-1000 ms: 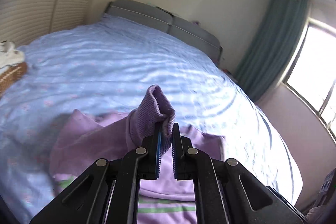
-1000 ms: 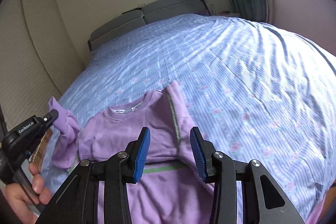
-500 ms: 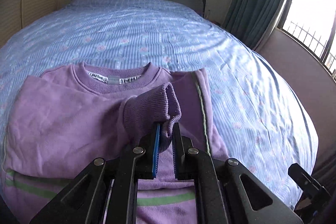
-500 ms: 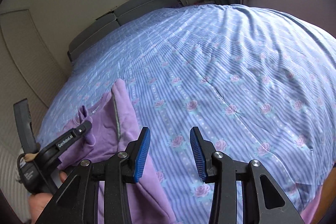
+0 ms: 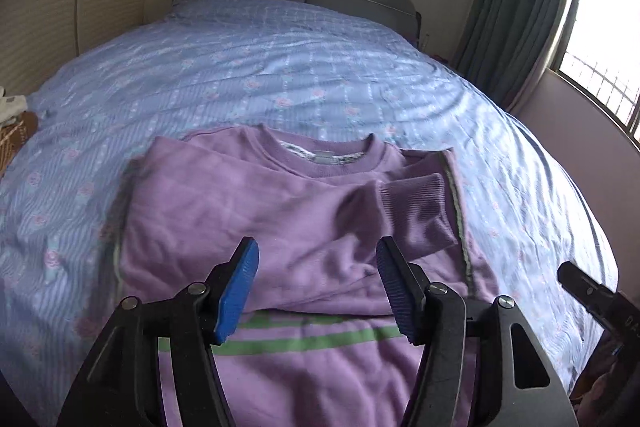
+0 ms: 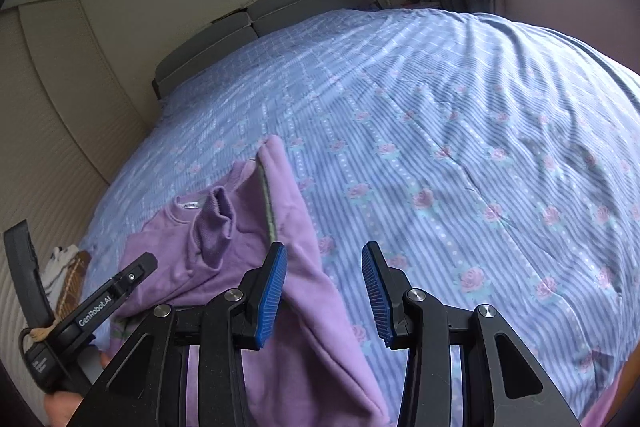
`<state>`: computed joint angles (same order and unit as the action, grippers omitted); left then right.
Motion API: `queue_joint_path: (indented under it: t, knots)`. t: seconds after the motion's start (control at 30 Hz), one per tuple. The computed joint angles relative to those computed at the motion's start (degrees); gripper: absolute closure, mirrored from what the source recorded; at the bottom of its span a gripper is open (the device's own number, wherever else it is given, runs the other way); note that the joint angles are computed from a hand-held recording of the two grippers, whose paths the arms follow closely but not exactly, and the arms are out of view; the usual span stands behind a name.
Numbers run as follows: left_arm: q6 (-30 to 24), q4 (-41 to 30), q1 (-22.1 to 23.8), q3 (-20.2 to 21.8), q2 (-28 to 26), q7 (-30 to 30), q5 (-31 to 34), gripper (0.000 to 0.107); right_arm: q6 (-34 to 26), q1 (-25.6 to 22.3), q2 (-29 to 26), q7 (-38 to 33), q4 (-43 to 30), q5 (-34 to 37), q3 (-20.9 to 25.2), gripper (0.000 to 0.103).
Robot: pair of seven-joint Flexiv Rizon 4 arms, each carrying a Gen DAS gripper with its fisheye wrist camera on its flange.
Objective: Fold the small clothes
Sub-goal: 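Fold the held sleeve across the body and open the left gripper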
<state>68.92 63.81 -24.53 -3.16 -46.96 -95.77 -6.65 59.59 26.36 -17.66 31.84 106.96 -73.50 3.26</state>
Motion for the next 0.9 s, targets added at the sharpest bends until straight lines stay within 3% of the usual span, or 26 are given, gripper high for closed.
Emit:
queue_joint_path:
  t: [0.03,0.1,0.17,0.27,0.37,0.5,0.57,0.7,0.77,0.9]
  knots:
    - [0.17,0.52,0.45,0.36,0.07,-0.61,-0.22,0.046,3.32,-0.64,-1.02,-0.09,-1.25,-1.89,-0.63,0.062]
    - [1.02,2.18,1.67,0.38,0.65,-1.64,-0.93,0.046,16.09,-3.17,-4.46,2.73,-5.25,-9.04,-3.11,0.065]
    - [1.27,2.18,2.11,0.78,0.36,-2.26,-0.99,0.046,21.07,-4.31,-8.24,-3.94,-9.5,-5.42,-2.95,0.071]
    - [2.06,3.58,3.39,-0.18,0.58,-1.91,-1.67,0.046,18.45,-4.91,-12.95,-22.5,-15.13,8.34,0.82,0.071]
    - [3.08,5.17,4.5,-1.43,0.88,-1.34,-2.8,0.047,14.64,-5.99,-17.33,-37.48,-21.11,17.56,5.12,0.071]
    - [3.93,6.24,5.29,-2.61,0.89,0.06,-3.99,0.046,9.33,-6.61,-21.42,-51.67,-26.59,26.08,9.13,0.08]
    - [4.31,6.66,5.64,-3.2,0.92,0.7,-4.68,0.046,8.14,-6.97,-22.72,-56.41,-27.93,29.52,10.5,0.09]
    - [4.49,6.9,6.07,-3.86,0.8,1.82,-5.81,0.046,5.89,-7.1,-23.66,-63.08,-29.0,35.29,12.27,0.093]
    - [4.61,7.12,6.06,-3.7,0.84,2.07,-6.07,0.046,6.31,-6.11,-22.77,-62.99,-27.8,36.33,10.52,0.101]
    - [3.89,7.05,5.8,-2.95,0.79,1.88,-6.23,0.046,2.25,-2.65,-20.5,-60.88,-25.8,37.76,5.29,0.102]
